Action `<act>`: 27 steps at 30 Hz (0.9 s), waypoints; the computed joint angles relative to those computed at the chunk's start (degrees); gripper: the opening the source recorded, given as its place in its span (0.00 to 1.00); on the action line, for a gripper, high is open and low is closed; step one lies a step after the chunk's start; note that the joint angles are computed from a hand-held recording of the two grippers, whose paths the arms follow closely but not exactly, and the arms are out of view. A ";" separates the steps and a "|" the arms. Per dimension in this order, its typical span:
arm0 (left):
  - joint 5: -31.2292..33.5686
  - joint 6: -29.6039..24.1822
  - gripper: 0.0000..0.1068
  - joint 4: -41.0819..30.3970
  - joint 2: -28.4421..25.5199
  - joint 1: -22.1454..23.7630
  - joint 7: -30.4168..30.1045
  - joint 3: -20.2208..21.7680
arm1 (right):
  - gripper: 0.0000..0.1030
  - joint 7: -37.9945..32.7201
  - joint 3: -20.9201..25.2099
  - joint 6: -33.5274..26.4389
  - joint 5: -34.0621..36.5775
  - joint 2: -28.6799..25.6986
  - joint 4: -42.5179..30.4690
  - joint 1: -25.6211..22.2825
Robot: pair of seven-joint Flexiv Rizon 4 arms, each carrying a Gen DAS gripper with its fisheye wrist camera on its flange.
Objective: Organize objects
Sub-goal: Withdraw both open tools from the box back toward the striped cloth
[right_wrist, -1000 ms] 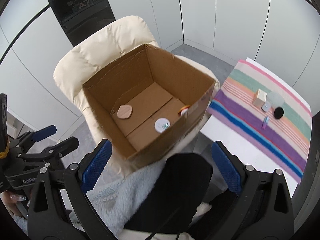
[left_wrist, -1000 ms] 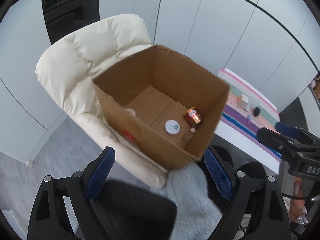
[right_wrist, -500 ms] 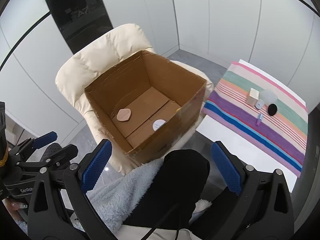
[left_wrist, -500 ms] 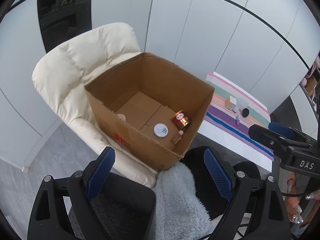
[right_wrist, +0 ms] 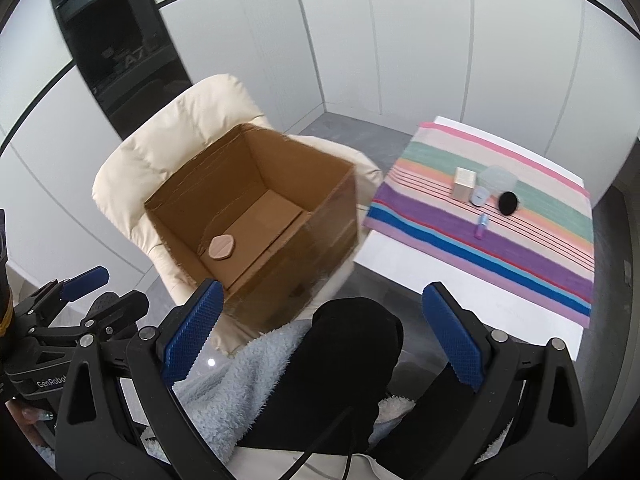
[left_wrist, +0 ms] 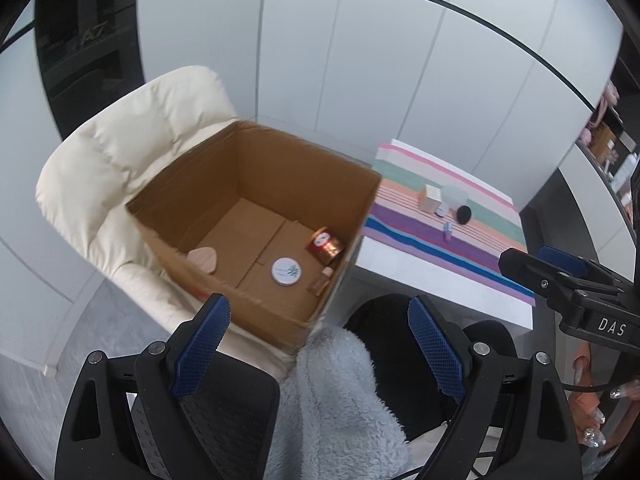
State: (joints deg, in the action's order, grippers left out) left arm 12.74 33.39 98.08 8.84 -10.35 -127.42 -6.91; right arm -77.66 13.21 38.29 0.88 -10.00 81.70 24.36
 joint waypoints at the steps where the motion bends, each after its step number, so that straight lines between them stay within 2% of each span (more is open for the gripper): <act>1: 0.07 0.12 0.86 -0.53 -0.53 -0.07 0.22 -0.32 | 0.98 0.39 -0.23 0.29 -0.06 0.47 0.59 -0.32; 15: -2.91 1.98 0.86 -11.77 -12.64 -5.56 6.77 -1.25 | 0.98 6.75 -2.88 2.61 -1.91 7.07 8.79 -5.88; 27: -4.56 -0.53 0.86 -29.94 -27.03 -13.55 14.17 -0.46 | 0.98 12.91 -6.00 3.08 -3.33 12.93 16.36 -12.89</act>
State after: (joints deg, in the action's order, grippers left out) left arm 8.18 32.87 68.14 -18.19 -23.90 -113.25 -7.36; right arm -64.75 7.21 41.37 -2.45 2.93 98.06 11.47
